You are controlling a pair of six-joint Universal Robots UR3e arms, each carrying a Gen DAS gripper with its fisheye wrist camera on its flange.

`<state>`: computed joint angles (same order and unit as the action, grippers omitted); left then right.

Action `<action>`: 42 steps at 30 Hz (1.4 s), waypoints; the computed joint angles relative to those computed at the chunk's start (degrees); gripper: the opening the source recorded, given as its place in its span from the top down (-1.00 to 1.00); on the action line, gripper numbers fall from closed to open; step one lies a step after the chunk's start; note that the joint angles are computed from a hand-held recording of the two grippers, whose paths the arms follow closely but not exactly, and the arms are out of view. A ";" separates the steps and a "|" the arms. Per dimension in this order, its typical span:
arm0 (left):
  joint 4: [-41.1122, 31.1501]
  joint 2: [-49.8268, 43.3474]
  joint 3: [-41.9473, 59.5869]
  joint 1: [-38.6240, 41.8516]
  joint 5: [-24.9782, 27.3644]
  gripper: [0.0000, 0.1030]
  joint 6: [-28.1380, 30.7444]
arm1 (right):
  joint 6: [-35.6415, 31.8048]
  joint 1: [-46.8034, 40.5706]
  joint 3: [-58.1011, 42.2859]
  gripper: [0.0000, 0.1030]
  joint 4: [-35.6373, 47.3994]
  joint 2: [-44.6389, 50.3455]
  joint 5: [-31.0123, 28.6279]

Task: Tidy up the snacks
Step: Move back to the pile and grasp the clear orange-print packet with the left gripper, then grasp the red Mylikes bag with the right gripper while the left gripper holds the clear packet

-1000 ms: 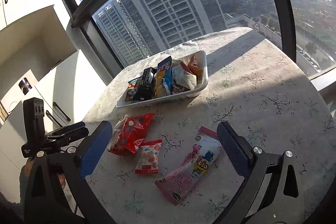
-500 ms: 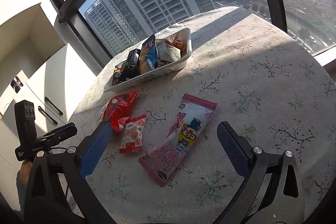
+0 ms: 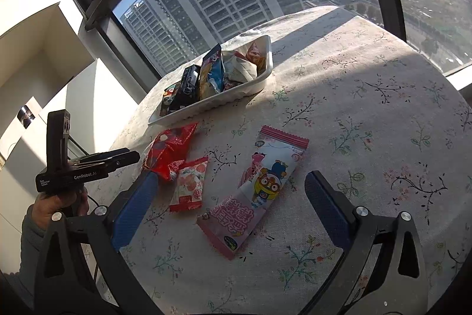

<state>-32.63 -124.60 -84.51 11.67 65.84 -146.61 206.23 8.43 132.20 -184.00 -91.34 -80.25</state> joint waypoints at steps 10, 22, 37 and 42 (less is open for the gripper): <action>-5.17 -6.21 9.38 -4.32 6.98 0.27 0.96 | -0.58 -0.25 -0.48 -0.96 0.29 0.58 0.78; -7.28 -7.12 11.73 -4.82 6.58 0.51 2.12 | -3.47 4.08 -5.18 -0.96 4.13 2.43 -4.20; 2.51 10.26 -15.66 8.81 -11.23 0.54 2.65 | -7.41 12.20 -39.41 -0.96 29.43 18.26 0.30; 3.09 13.68 -21.32 12.34 -15.04 0.54 4.32 | -6.79 14.12 -63.34 -0.81 46.63 32.90 -0.76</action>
<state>-29.54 -110.92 -105.83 24.01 50.80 -142.29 199.44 22.55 68.86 -137.36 -58.44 -81.02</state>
